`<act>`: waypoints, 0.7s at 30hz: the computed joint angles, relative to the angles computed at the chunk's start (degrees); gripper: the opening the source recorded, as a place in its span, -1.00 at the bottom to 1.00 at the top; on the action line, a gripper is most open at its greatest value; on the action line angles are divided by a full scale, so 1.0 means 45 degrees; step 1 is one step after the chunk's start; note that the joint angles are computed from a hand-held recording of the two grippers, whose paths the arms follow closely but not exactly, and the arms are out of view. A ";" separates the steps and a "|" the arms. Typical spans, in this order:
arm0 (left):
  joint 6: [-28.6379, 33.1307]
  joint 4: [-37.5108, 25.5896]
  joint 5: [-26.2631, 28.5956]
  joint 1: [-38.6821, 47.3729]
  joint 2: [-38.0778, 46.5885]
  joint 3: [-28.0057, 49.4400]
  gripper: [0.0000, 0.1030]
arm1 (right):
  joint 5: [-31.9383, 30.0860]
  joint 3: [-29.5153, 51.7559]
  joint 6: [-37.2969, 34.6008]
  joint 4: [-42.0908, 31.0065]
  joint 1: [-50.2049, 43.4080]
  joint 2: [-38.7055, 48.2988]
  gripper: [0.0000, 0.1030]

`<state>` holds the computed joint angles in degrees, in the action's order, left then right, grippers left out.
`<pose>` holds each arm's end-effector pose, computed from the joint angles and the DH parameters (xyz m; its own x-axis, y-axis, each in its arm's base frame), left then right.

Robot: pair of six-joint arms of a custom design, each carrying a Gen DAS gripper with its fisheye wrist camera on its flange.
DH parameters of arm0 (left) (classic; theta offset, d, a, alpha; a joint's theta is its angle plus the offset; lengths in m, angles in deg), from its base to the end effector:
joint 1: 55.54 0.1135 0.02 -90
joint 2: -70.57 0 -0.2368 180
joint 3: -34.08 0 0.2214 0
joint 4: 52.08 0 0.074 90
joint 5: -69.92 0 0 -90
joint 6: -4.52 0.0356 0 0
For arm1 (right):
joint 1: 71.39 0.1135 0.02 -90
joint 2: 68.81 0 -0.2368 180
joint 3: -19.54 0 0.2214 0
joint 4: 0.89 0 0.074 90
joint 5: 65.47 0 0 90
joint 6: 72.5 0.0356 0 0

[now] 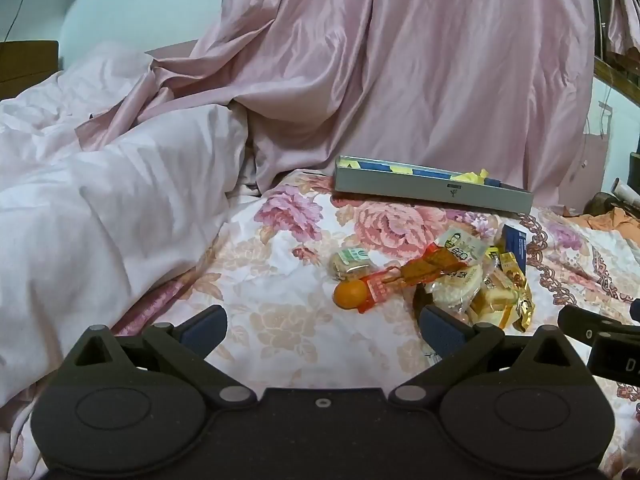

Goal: Organize snacks

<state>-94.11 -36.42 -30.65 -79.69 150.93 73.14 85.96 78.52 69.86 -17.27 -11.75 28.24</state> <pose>0.2262 -0.0943 0.1537 -0.4281 0.0303 -0.9032 0.1892 0.9803 -0.0568 0.1666 0.2226 0.1379 -0.3735 0.1116 -0.9209 0.2312 0.9726 0.0240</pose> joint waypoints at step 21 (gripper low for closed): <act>0.0015 -0.0023 -0.0006 -0.0007 -0.0001 0.0006 0.98 | -0.0056 -0.0108 -0.0024 0.0052 -0.0014 -0.0143 1.00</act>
